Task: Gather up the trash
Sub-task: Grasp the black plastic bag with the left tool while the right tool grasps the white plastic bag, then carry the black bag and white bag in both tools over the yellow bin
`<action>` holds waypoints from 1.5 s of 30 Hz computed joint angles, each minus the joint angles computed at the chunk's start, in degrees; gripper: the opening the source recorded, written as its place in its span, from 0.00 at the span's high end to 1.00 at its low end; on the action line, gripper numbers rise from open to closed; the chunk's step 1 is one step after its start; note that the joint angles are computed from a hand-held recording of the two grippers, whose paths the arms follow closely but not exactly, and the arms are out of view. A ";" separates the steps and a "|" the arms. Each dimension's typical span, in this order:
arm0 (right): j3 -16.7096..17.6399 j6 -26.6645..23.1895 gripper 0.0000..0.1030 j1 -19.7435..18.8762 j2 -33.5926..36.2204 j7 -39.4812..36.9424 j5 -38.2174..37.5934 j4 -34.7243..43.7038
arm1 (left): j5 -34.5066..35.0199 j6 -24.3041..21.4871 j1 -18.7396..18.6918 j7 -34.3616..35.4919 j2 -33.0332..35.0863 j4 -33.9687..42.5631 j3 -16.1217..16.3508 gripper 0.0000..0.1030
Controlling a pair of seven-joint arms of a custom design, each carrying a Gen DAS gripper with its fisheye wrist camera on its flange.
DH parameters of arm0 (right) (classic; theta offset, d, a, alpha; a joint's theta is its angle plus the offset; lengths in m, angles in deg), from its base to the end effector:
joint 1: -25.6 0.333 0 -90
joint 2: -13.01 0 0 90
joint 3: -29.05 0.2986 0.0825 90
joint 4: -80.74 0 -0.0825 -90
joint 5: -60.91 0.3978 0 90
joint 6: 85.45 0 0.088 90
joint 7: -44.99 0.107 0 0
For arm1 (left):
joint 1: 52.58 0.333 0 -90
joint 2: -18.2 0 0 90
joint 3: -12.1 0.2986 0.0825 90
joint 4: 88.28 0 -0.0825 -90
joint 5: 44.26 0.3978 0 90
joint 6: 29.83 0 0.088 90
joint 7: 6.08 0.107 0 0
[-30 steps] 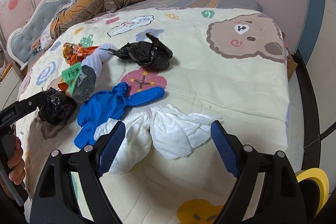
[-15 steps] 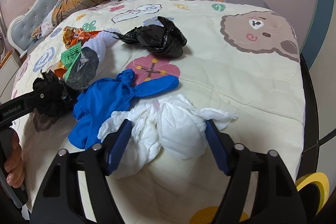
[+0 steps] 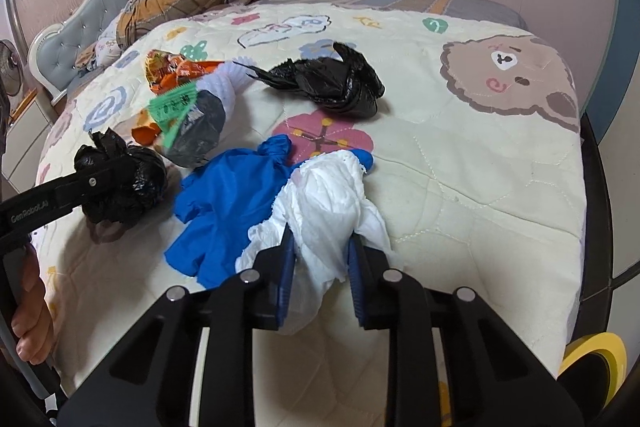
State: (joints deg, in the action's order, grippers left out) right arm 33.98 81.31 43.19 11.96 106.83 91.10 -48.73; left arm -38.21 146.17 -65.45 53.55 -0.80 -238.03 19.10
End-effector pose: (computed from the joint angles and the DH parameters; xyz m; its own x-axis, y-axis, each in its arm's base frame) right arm 0.5384 0.1901 0.4147 0.4321 -0.8961 -0.1019 -0.7169 -0.2727 -0.6416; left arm 0.4706 -0.0561 0.4310 0.1958 -0.9258 0.3233 -0.6844 -0.3651 -0.6311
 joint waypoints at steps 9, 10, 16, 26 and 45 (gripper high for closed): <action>-0.39 0.78 0.78 0.71 -5.55 -4.58 6.05 -3.61 | 5.87 -0.34 4.30 -4.57 -7.46 -4.27 -3.73 0.66; -0.47 0.78 0.78 0.78 -6.17 -4.85 6.53 -4.00 | 6.48 -0.48 4.46 -4.95 -8.16 -4.67 -3.81 0.66; -1.25 -0.08 0.78 1.12 -10.29 -6.73 9.26 -6.45 | 9.23 -1.74 4.93 -6.94 -11.72 -6.18 -4.50 0.66; -2.22 0.04 0.78 1.15 -17.12 -8.29 10.58 -10.39 | 11.91 -3.51 4.17 -9.00 -15.51 -7.19 -5.77 0.66; -4.86 -0.82 0.78 -0.60 -27.29 -10.38 11.25 -15.86 | 13.84 -5.90 0.48 -10.92 -16.39 -4.92 -8.86 0.66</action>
State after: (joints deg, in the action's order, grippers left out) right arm 29.12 80.49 42.59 -15.33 96.45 102.35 -64.59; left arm -24.37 140.27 -64.97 42.63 -17.19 -242.95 10.24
